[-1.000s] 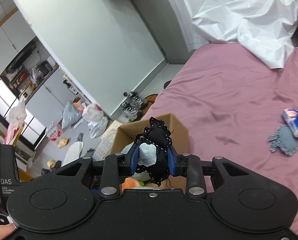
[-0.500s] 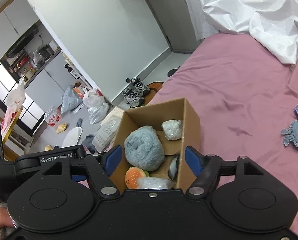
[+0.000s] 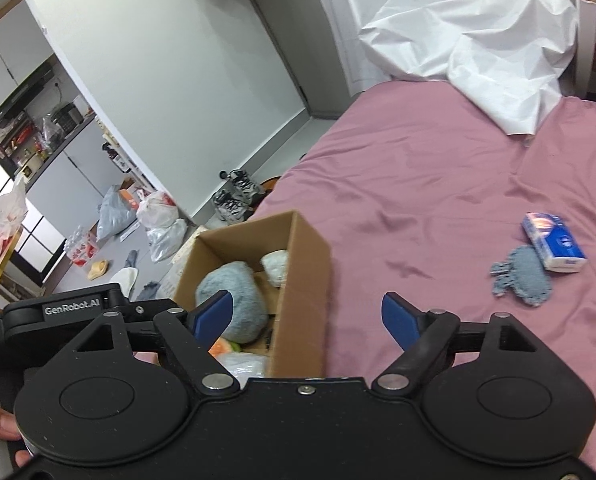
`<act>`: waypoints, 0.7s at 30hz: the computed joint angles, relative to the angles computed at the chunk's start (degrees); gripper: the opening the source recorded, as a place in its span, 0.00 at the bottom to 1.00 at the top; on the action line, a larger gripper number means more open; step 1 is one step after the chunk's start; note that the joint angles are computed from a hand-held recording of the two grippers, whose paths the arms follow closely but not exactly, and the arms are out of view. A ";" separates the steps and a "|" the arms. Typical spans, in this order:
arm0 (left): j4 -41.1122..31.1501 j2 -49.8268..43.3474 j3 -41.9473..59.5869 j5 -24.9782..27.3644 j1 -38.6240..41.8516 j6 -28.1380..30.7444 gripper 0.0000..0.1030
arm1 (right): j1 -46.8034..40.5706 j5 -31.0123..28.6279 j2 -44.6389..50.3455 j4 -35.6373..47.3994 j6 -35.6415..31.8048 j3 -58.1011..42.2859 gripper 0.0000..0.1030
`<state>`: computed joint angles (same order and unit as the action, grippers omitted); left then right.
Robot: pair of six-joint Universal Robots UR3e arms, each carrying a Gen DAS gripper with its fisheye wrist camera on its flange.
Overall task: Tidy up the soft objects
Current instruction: 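Open the left tool to drop the bead bag in the box while the right tool drops the black plush, then move the left tool to the grey-blue knitted plush while the right tool approaches the blue tissue pack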
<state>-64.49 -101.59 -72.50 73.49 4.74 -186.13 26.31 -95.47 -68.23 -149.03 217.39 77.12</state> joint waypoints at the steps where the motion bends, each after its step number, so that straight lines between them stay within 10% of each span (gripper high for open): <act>1: 0.26 -0.16 0.27 0.10 -0.58 -0.20 0.89 | -0.29 -0.12 -0.84 -0.31 -0.15 1.13 0.80; 21: 4.70 -3.07 4.24 4.84 -11.60 -3.67 1.00 | -8.83 0.70 -16.39 -6.33 -2.86 21.17 0.98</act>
